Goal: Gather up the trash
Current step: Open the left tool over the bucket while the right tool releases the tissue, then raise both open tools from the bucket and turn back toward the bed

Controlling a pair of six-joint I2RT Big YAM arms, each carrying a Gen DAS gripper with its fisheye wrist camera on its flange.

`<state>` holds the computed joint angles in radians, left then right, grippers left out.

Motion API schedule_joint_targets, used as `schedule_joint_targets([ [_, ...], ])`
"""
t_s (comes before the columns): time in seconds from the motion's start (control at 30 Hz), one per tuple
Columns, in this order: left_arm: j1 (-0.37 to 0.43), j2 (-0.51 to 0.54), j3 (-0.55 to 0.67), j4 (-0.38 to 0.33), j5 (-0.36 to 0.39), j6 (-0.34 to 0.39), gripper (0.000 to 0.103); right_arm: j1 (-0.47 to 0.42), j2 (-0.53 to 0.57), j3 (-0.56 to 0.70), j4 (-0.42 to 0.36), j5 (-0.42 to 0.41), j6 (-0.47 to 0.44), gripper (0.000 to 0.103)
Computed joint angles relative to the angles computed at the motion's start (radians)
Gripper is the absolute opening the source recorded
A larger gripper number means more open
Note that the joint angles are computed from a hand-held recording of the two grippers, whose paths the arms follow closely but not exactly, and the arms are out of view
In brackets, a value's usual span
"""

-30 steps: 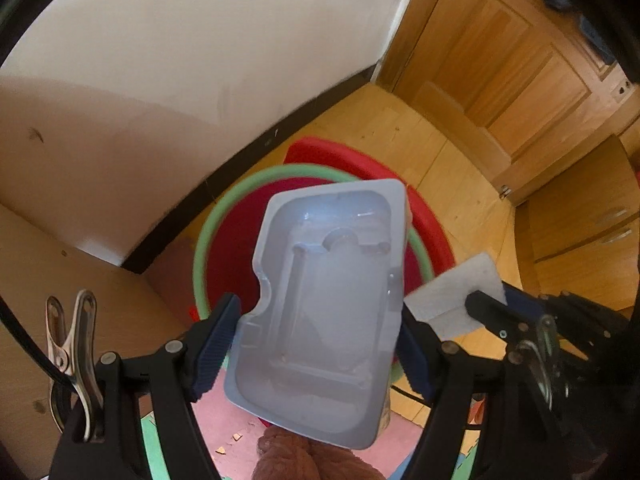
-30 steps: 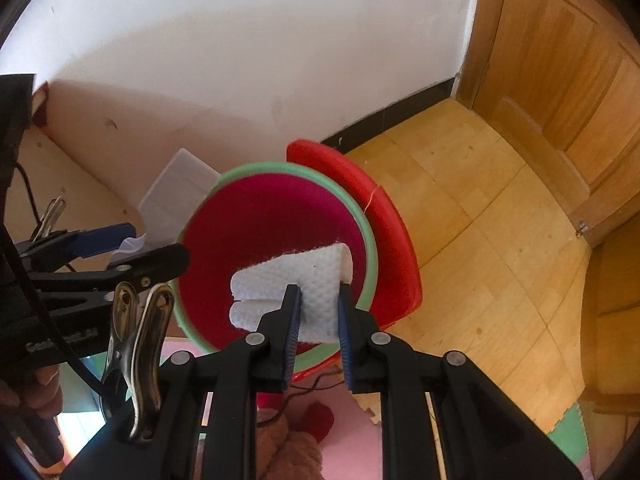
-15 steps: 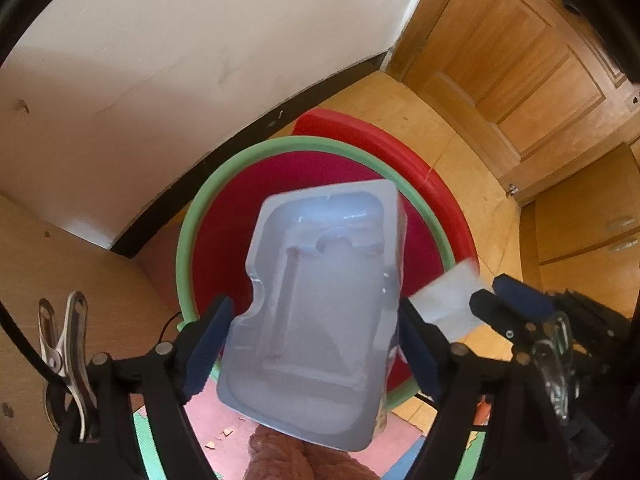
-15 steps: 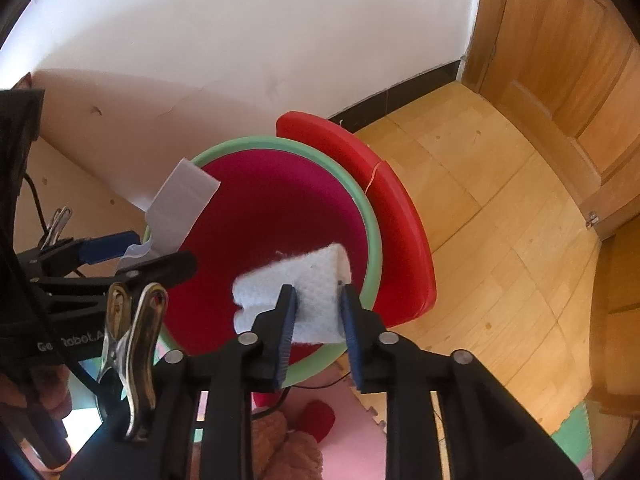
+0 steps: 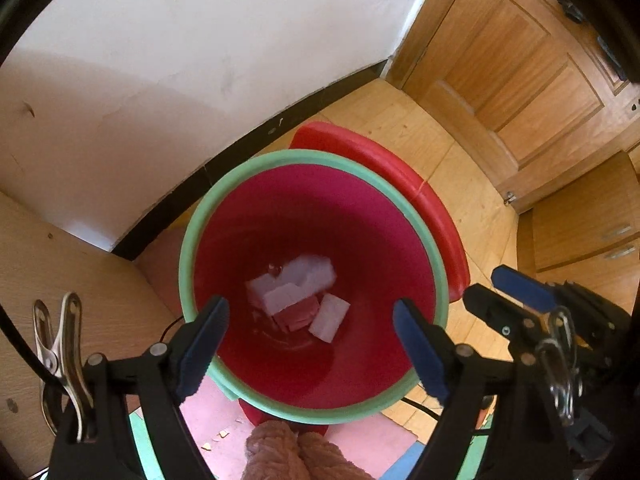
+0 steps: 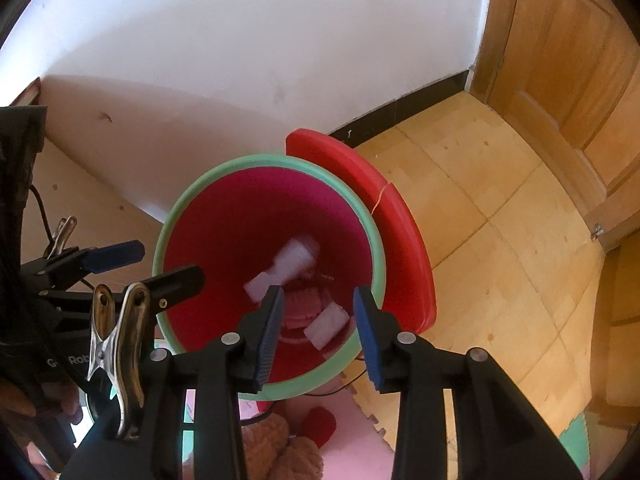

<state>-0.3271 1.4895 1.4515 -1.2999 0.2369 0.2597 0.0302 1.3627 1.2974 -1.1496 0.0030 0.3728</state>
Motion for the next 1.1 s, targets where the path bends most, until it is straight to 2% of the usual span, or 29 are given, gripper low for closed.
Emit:
schedule_joint_targets([
  [0.3,0.001,-0.040,0.057,-0.063,0.013,-0.032,0.087,-0.002,-0.009,0.066,-0.041,0.000,-0.020,0.037],
  [0.67,0.012,-0.120,0.121,-0.141,0.042,-0.022,0.087,0.030,-0.062,0.161,-0.116,0.029,-0.018,0.037],
  [0.93,0.061,-0.168,0.182,-0.197,0.059,-0.003,0.087,0.087,-0.102,0.225,-0.153,0.070,0.009,0.037],
  [1.1,0.114,-0.188,0.248,-0.254,0.105,0.033,0.087,0.130,-0.112,0.294,-0.174,0.101,0.013,0.037],
])
